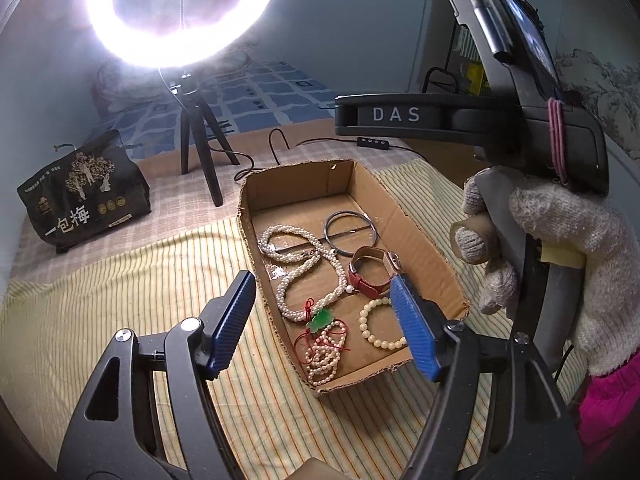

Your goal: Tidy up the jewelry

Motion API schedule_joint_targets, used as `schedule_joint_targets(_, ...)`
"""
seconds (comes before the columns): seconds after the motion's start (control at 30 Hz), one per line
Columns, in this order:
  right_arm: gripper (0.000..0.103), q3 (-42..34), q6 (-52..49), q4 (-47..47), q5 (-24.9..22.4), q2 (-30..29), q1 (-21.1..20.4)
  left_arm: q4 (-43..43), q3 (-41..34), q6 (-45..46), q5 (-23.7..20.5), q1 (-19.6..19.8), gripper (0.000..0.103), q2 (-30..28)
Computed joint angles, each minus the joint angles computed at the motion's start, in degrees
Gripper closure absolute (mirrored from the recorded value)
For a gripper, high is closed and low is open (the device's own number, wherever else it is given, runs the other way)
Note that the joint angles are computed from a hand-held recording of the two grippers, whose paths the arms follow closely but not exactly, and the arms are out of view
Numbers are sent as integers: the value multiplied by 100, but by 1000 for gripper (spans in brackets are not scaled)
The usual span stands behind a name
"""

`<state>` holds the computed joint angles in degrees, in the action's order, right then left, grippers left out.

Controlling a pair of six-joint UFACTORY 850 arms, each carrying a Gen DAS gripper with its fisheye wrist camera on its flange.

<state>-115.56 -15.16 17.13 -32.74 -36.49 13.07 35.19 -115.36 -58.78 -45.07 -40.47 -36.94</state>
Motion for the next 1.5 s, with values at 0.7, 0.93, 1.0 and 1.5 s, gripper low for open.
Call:
schedule_joint_targets(0.7, 0, 1418, 280, -576, 531, 1217, 221, 1031, 1207, -865, -40, -209, 31, 1086)
schedule_joint_targets(0.93, 0, 2118, 336, -595, 904, 1829, 217, 1335, 1770, -1168, -73, -347, 30, 1575)
schedule_joint_targets(1.0, 0, 2337, 365, -696, 1069, 2026, 240, 1454, 1912, -1273, -92, -400, 30, 1700)
schedule_joint_targets(1.5, 0, 3504, 1549, -1891, 1690, 3099, 434, 2355, 2353, -2094, -457, -758, 14, 2159)
